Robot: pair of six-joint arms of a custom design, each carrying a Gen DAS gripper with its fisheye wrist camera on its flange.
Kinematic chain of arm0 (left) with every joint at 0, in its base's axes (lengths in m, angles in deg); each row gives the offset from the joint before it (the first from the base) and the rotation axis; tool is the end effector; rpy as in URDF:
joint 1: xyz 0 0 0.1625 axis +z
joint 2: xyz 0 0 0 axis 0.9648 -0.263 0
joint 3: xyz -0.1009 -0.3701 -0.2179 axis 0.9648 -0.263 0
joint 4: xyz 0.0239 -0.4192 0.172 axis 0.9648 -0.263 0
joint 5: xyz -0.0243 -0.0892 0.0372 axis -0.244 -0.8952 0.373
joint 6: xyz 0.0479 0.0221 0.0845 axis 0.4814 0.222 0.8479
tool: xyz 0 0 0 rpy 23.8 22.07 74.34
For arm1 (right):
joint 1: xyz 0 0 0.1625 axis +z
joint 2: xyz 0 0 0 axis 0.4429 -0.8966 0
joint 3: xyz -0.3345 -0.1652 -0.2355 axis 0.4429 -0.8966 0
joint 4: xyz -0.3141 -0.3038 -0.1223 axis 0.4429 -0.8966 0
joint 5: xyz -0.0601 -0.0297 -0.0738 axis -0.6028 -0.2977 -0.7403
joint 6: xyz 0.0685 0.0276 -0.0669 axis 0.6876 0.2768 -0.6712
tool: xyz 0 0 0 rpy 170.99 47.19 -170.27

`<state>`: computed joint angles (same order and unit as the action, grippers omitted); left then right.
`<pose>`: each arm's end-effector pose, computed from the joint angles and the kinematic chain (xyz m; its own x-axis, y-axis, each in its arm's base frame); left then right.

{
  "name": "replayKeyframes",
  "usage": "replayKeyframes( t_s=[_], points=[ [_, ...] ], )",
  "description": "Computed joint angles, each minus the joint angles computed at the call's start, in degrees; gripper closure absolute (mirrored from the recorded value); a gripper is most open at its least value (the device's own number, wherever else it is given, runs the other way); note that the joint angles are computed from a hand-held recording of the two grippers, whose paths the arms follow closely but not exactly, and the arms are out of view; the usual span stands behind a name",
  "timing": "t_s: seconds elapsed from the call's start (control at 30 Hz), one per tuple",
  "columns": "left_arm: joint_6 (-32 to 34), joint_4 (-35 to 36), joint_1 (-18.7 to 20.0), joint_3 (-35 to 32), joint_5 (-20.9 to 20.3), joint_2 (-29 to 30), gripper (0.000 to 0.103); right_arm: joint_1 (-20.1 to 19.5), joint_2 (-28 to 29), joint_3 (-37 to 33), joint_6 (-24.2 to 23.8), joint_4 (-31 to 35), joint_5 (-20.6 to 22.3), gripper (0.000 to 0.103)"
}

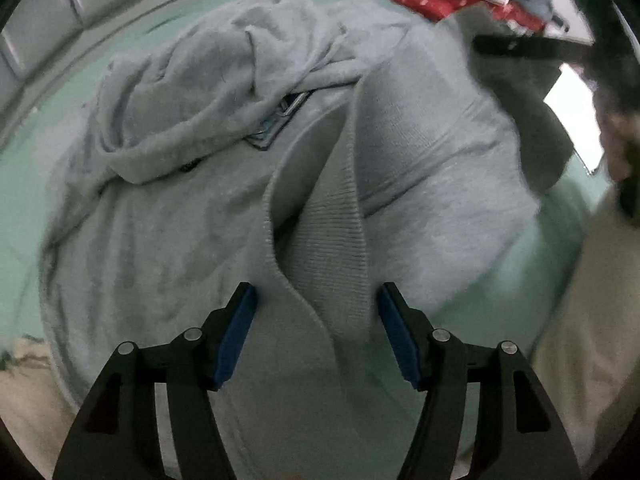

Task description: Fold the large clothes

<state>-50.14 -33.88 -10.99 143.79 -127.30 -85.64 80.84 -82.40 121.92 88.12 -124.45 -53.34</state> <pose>-0.1463 -0.7068 0.1897 -0.3200 0.8825 -0.3448 0.8351 0.4346 0.3372 0.2439 -0.5987 0.1513 -0.7775 0.3739 0.5056 -0.1104 0.7104 -0.6951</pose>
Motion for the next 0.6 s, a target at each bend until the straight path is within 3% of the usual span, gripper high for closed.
replayKeyframes(
  t_s=[0.2,0.27,0.4,0.6],
  points=[
    [-3.09,-2.32,1.22,-5.14,5.15,2.00,0.036,0.06,-0.16,0.30,-0.83,-1.62,1.01,0.091],
    [-6.68,0.59,2.36,-9.88,3.14,2.90,0.036,0.09,-0.14,0.35,-1.04,-1.68,1.32,0.091],
    [-7.91,3.49,3.26,-14.88,1.64,3.90,0.036,0.35,0.33,-0.22,-2.66,-1.67,2.22,0.091],
    [-3.19,5.89,2.61,-17.57,-0.45,3.42,0.036,0.30,0.50,-0.61,-1.53,0.06,0.19,0.091]
  ],
)
